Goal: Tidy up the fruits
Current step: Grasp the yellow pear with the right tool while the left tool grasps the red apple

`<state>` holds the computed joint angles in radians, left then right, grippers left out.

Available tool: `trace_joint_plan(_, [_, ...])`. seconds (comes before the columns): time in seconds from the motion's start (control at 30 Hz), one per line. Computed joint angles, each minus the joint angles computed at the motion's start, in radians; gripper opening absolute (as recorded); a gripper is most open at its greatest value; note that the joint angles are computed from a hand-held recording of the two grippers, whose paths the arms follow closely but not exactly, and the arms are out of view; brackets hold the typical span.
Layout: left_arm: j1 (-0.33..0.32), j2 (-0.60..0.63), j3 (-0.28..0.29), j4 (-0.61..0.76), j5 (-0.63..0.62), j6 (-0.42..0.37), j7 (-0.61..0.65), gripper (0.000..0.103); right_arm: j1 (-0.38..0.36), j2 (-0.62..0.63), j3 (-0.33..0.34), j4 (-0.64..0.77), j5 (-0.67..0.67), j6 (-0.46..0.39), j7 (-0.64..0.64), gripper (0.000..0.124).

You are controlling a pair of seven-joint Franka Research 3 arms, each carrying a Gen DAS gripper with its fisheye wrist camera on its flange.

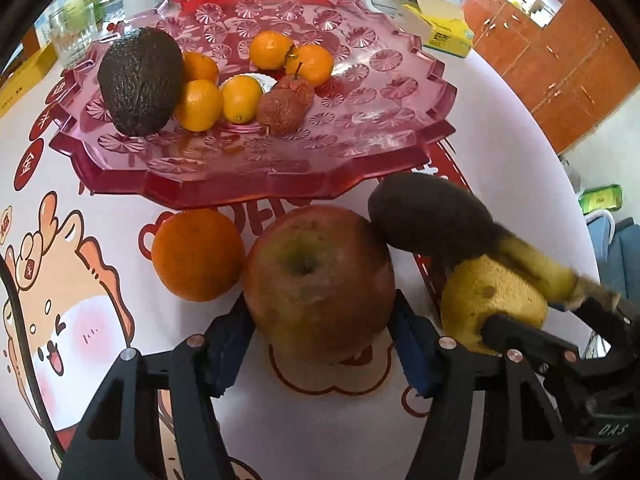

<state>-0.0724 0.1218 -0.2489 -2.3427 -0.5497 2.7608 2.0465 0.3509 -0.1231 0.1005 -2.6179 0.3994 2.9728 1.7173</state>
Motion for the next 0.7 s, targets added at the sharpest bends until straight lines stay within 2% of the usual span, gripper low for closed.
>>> trace_joint_plan(0.3, [0.012, -0.034, -0.003, -0.029, -0.102, -0.006, 0.084, 0.062, -0.006, -0.027, 0.007, -0.015, -0.022, 0.01, 0.015, 0.068])
trace_joint_plan(0.5, [-0.006, -0.145, 0.061, -0.102, -0.205, -0.052, 0.187, 0.061, -0.018, -0.064, 0.024, -0.029, -0.063, 0.019, 0.059, 0.068])
trace_joint_plan(0.7, [-0.045, -0.251, 0.14, -0.152, -0.269, -0.053, 0.256, 0.058, -0.047, -0.095, 0.051, -0.029, -0.136, 0.031, 0.129, 0.068])
